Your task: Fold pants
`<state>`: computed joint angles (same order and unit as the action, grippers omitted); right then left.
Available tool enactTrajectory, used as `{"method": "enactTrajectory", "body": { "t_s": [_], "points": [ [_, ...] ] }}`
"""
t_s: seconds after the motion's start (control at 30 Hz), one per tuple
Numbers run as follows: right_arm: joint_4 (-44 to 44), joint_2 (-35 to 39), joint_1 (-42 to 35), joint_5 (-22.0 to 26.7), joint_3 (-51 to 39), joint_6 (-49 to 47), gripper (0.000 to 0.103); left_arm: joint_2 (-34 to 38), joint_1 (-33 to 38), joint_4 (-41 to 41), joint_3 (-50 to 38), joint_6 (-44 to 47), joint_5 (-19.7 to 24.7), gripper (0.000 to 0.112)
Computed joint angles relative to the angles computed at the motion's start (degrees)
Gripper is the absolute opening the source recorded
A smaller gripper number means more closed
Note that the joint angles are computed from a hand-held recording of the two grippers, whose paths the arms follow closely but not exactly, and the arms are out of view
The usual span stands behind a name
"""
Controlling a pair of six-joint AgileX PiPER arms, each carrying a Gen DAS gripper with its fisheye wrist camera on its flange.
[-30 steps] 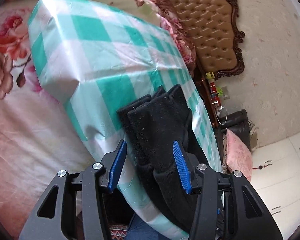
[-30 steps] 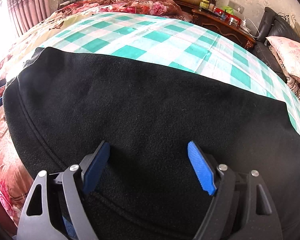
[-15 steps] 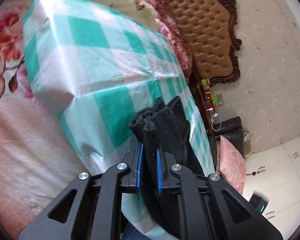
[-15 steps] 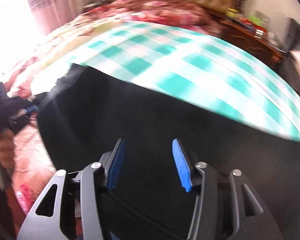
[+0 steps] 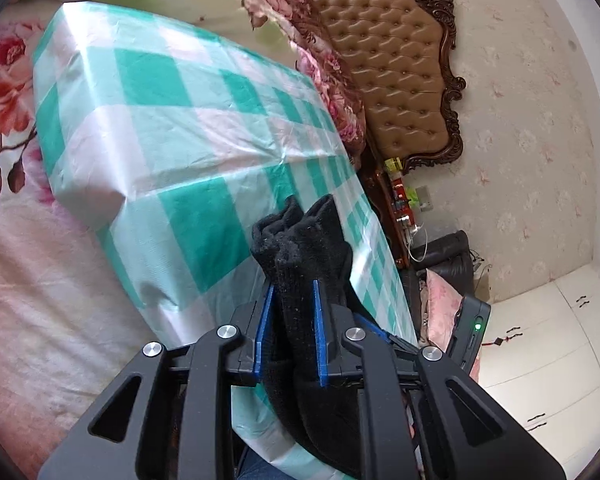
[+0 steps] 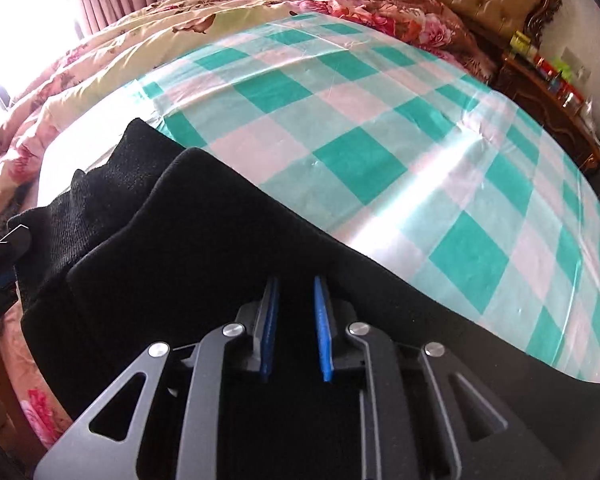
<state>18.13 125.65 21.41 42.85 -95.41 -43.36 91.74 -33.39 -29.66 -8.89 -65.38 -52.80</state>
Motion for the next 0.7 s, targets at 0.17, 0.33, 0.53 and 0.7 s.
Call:
{"method": "enactTrajectory", "body": {
  "t_s": [0.17, 0.33, 0.53, 0.7],
  "points": [
    [-1.3, 0.0, 0.4, -1.4, 0.4, 1.9, 0.015, 0.8, 0.7, 2.0, 0.4, -2.2, 1.8, 0.035],
    [-1.3, -0.2, 0.5, -1.8, 0.7, 2.4, 0.015, 2.8, 3.7, 7.6, -0.2, -4.9, 1.3, 0.038],
    [5.6, 2.5, -3.1, 8.3, -6.6, 1.5, 0.018, 7.9, 10.5, 17.2, -1.5, -9.2, -3.5, 0.019],
    [10.7, 0.7, -11.6, 15.5, -10.0, 0.7, 0.056, 3.6, 4.3, 6.9, -1.3, -2.5, -0.8, 0.009]
  ]
}}
